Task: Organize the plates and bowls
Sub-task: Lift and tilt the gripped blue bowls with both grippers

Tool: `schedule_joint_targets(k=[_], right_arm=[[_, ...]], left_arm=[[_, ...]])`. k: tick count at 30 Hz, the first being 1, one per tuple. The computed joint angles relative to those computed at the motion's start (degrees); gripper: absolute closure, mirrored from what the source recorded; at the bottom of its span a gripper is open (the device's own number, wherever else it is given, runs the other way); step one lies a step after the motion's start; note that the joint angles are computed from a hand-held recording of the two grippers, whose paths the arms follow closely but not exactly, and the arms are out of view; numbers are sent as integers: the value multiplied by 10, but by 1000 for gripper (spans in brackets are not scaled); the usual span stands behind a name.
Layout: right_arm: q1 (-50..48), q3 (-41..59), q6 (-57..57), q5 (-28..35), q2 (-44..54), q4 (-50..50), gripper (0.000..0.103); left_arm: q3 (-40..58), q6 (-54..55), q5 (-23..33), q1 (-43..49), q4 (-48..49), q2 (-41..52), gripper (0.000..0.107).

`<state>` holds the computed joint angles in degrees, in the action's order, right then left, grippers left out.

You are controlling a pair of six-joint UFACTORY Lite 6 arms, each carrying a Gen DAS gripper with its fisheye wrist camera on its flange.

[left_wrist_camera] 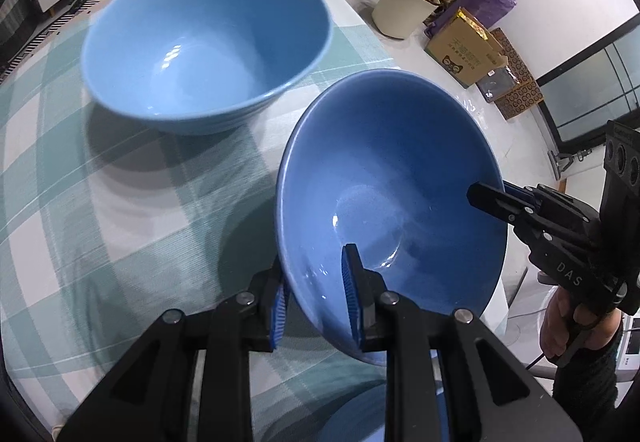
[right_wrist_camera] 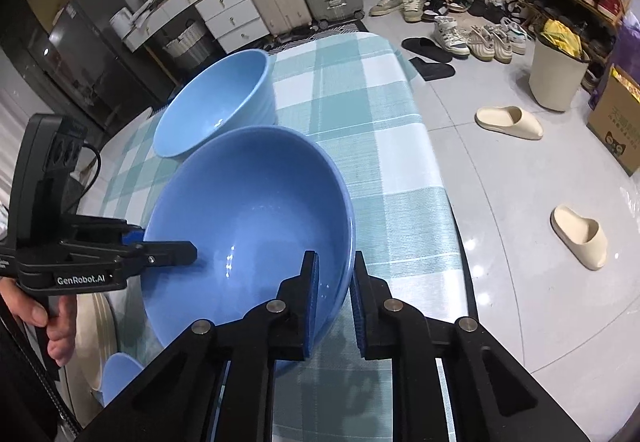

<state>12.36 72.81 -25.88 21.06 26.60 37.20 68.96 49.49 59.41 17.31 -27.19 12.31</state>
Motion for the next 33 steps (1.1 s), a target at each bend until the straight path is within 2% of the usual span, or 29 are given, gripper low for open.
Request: schedule_joint_targets(k=[13,25,33], right_arm=[[70,36,46,2,23,-27,88],[99,90,107,15,66,-77,88],[113,126,128,32,90,-104,88]], left_arm=[[-42,66,-13,103,-1,-16,84],[-59,95,-40,125,3,-31,84],[-50,117,-27,154,-4,-14,81]])
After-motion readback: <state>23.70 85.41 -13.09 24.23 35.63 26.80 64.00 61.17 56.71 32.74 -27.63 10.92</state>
